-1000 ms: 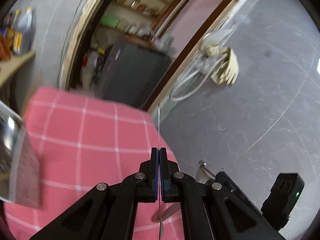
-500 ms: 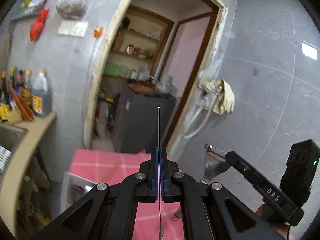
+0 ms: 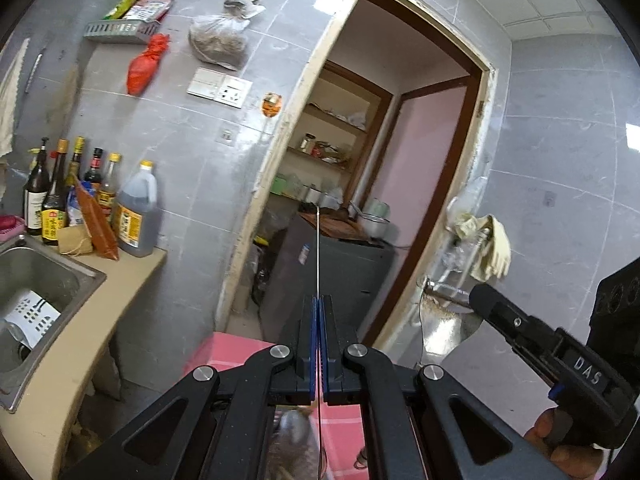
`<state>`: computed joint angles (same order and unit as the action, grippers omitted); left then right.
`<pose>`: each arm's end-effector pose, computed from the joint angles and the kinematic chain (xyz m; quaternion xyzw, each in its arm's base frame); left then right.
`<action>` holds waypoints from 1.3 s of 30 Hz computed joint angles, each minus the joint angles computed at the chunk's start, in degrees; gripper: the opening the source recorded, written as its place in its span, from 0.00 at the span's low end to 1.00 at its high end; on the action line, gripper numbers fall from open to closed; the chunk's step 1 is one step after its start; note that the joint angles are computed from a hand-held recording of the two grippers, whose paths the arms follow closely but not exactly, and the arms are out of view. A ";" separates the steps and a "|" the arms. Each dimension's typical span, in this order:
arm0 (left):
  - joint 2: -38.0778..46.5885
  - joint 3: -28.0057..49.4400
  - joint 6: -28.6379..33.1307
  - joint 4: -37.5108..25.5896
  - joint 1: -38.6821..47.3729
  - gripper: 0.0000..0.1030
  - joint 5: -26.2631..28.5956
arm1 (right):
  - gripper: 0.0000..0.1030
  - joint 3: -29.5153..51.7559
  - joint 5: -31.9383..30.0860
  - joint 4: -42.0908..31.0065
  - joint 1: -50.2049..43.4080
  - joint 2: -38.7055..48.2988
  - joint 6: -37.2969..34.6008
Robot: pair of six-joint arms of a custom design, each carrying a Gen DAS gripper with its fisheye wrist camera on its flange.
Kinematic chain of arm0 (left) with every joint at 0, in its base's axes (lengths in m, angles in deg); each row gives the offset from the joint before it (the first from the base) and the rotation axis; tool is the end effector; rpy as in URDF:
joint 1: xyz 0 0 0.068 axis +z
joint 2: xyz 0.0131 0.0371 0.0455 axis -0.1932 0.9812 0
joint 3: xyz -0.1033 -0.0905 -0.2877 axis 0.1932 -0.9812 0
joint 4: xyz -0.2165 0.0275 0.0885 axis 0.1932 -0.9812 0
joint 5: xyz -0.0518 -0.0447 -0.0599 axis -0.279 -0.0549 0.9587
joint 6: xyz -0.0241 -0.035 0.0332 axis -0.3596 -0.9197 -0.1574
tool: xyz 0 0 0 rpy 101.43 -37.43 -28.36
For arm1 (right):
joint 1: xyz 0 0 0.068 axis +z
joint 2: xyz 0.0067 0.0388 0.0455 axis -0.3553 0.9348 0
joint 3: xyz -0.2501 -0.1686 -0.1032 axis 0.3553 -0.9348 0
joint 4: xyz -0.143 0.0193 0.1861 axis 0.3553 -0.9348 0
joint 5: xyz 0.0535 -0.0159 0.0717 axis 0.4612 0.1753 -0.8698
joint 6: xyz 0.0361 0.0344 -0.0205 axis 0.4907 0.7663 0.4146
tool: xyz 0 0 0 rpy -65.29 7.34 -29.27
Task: Organize utensils
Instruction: 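Carry the knife and peeler over the white holder and lower them inside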
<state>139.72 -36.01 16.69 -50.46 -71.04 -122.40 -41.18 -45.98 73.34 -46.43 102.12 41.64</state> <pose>0.1359 -0.1695 0.2932 -0.2049 0.7474 -0.0702 0.6280 0.2453 -0.0788 0.2965 -0.2514 0.7069 0.3907 0.5333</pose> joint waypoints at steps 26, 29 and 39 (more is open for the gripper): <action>7.59 -9.92 -2.79 13.82 4.58 0.02 3.98 | 0.08 -7.67 9.16 5.26 6.60 6.91 -4.77; 8.35 -10.38 -2.03 15.03 4.30 0.02 4.32 | 0.08 -7.59 9.51 2.76 6.46 7.90 -7.62; 7.55 -14.41 -4.81 17.23 1.95 0.02 6.07 | 0.08 -6.68 10.45 -8.50 4.75 10.38 -19.31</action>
<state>147.26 -50.42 11.88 -33.24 -69.10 -116.33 -47.86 -35.53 64.84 -41.68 112.51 22.33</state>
